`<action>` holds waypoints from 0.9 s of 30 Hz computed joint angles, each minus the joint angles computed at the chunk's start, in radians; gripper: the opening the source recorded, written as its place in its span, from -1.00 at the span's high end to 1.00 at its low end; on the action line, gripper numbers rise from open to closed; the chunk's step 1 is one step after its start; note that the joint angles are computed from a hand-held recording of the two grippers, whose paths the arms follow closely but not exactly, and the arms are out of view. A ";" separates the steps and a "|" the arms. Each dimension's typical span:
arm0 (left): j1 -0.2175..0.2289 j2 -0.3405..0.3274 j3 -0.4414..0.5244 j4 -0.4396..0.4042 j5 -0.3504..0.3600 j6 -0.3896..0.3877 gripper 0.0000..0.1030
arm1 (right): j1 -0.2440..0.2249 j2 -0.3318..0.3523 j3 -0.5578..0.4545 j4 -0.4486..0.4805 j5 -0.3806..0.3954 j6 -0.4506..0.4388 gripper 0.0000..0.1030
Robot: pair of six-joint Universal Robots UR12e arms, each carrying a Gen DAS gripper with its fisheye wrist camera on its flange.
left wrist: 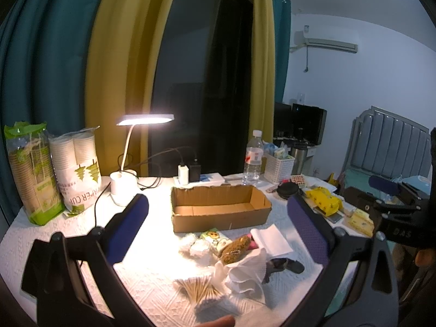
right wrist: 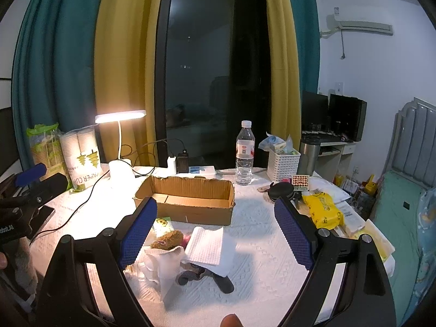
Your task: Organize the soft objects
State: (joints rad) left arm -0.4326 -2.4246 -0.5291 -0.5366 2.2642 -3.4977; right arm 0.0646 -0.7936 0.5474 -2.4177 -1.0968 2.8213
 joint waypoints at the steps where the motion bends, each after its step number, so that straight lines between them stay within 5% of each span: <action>1: 0.000 0.000 0.000 0.000 0.000 0.000 -0.99 | 0.003 -0.013 0.025 -0.015 -0.001 -0.001 -0.75; 27: -0.002 0.005 -0.006 0.001 0.000 -0.004 -0.99 | 0.001 -0.026 0.046 -0.032 0.000 0.000 -0.75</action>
